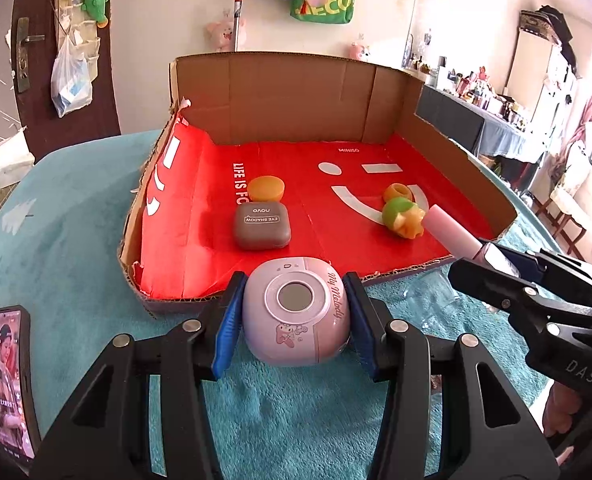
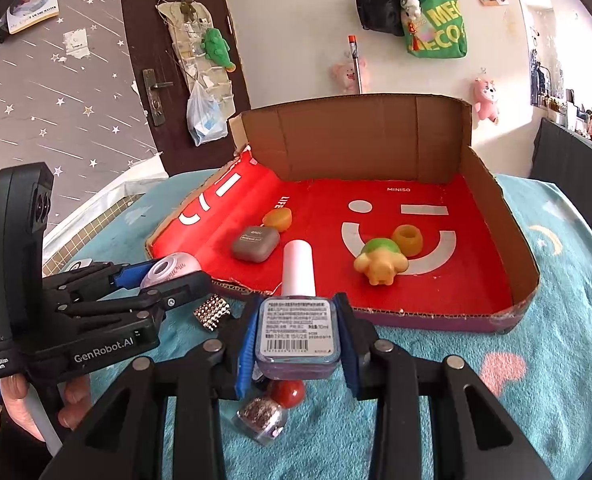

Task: Organize rigid objects
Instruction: 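Carry the pink compact and nail polish with both tools into the red box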

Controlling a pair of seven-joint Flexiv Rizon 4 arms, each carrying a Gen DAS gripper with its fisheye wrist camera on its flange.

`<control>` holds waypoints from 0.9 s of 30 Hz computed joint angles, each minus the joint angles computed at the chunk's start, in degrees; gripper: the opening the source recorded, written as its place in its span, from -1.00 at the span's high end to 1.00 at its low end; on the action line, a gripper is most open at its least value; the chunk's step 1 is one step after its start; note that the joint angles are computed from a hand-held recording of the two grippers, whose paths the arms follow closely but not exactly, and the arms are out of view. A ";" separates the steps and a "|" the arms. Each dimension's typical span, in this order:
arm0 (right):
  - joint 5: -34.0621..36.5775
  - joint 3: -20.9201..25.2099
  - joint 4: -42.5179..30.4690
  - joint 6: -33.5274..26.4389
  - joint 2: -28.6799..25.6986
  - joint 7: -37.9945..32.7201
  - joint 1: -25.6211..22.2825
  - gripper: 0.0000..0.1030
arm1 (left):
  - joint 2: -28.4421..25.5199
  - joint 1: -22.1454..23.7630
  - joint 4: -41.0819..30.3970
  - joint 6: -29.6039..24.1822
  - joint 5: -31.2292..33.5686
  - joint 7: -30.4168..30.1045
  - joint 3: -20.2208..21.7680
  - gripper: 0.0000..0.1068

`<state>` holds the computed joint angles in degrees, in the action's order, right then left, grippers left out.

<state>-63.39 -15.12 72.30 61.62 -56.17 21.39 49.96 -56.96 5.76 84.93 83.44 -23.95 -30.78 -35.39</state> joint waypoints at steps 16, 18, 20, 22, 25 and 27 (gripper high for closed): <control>12.80 2.82 -7.11 3.49 -4.69 -12.18 -4.56 0.27 | -3.47 -10.47 -15.98 -15.47 -2.64 -5.20 14.25 0.14; 15.64 3.69 -7.80 4.30 -5.26 -13.96 -5.45 0.27 | -4.23 -11.59 -18.15 -17.11 -2.44 -5.92 15.75 0.14; 18.36 4.37 -8.36 5.03 -5.74 -15.66 -6.15 0.27 | -5.14 -12.87 -20.74 -19.33 -1.73 -6.87 17.60 0.14; 20.66 4.71 -8.99 5.24 -6.19 -17.31 -6.50 0.27 | -6.20 -14.10 -23.52 -21.82 -0.71 -7.94 19.49 0.14; 23.98 5.88 -11.02 4.57 -7.29 -20.86 -7.24 0.27 | -7.80 -15.17 -27.05 -25.01 0.21 -9.88 21.20 0.14; 25.96 6.56 -12.27 4.60 -8.02 -22.85 -7.62 0.27 | -9.01 -15.47 -29.59 -27.75 0.38 -11.24 21.77 0.14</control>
<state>-37.43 -8.56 60.02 66.22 -64.19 -1.46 42.33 -65.98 -9.71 55.35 55.68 -23.57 -42.03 -13.61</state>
